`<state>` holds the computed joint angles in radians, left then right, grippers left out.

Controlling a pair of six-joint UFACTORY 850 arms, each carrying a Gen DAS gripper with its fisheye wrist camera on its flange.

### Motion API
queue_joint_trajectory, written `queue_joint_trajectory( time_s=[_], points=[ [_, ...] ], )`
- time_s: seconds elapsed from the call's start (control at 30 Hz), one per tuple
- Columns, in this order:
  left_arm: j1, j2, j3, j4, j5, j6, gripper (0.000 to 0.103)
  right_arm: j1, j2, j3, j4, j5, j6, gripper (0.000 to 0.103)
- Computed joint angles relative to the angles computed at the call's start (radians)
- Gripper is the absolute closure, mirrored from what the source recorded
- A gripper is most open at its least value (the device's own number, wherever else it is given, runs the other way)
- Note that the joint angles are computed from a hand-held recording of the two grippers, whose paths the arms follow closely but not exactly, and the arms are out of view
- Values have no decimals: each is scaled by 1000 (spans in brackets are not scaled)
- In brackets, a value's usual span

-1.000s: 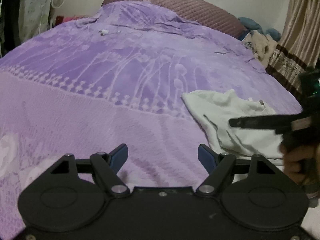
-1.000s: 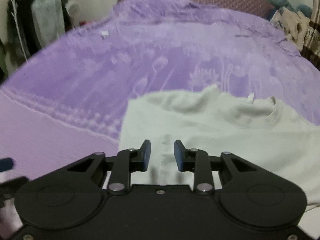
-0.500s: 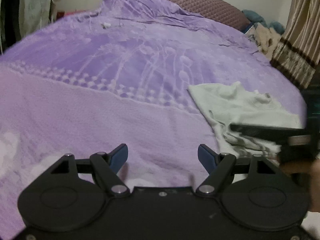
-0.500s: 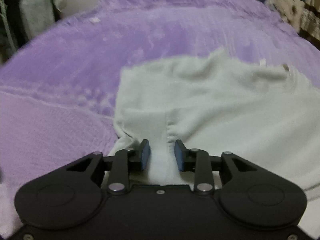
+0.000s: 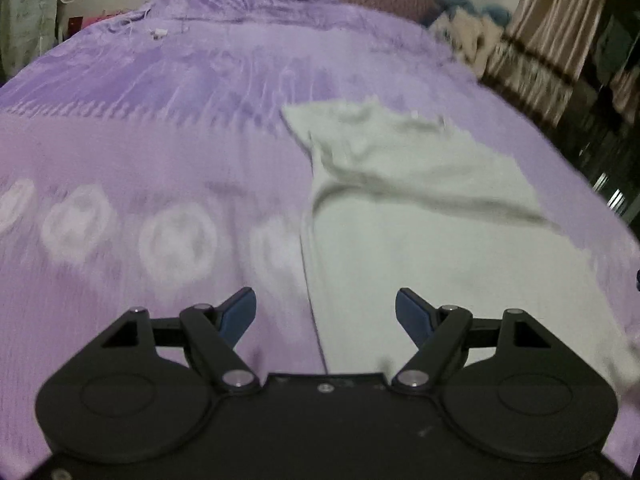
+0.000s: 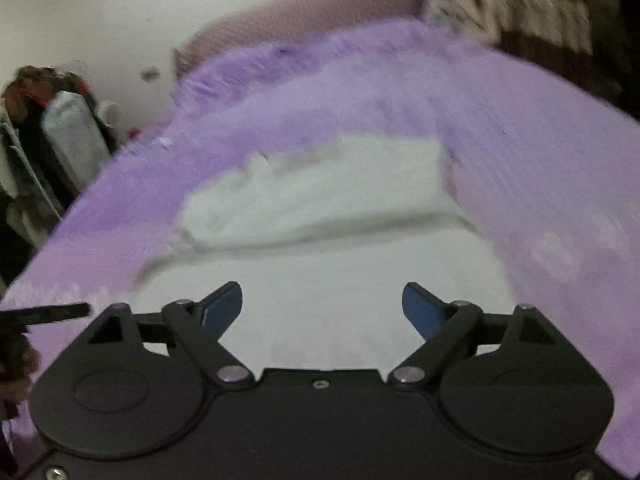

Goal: Fold small clothes
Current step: 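Grasp the sweatshirt hem with both tools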

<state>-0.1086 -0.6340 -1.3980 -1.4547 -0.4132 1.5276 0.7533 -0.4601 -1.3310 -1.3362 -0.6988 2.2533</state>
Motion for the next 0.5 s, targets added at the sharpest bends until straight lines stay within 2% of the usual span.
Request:
queue_joint_trajectory(
  time_s=[0.1, 0.23, 0.37, 0.43, 0.5],
  points=[
    [-9, 60, 91, 35, 8, 12, 25, 20, 80, 147, 49, 1, 145, 17],
    [-19, 135, 202, 1, 62, 20, 25, 43, 155, 307, -39, 44, 438, 17],
    [0, 155, 250, 83, -36, -131, 25, 67, 193, 392, -124, 40, 614, 18],
    [-3, 160, 269, 110, -38, -192, 25, 75, 203, 409, -160, 38, 654, 18],
    [-13, 165, 292, 77, -21, -200, 25, 79, 215, 416, -151, 40, 630, 18]
  ],
)
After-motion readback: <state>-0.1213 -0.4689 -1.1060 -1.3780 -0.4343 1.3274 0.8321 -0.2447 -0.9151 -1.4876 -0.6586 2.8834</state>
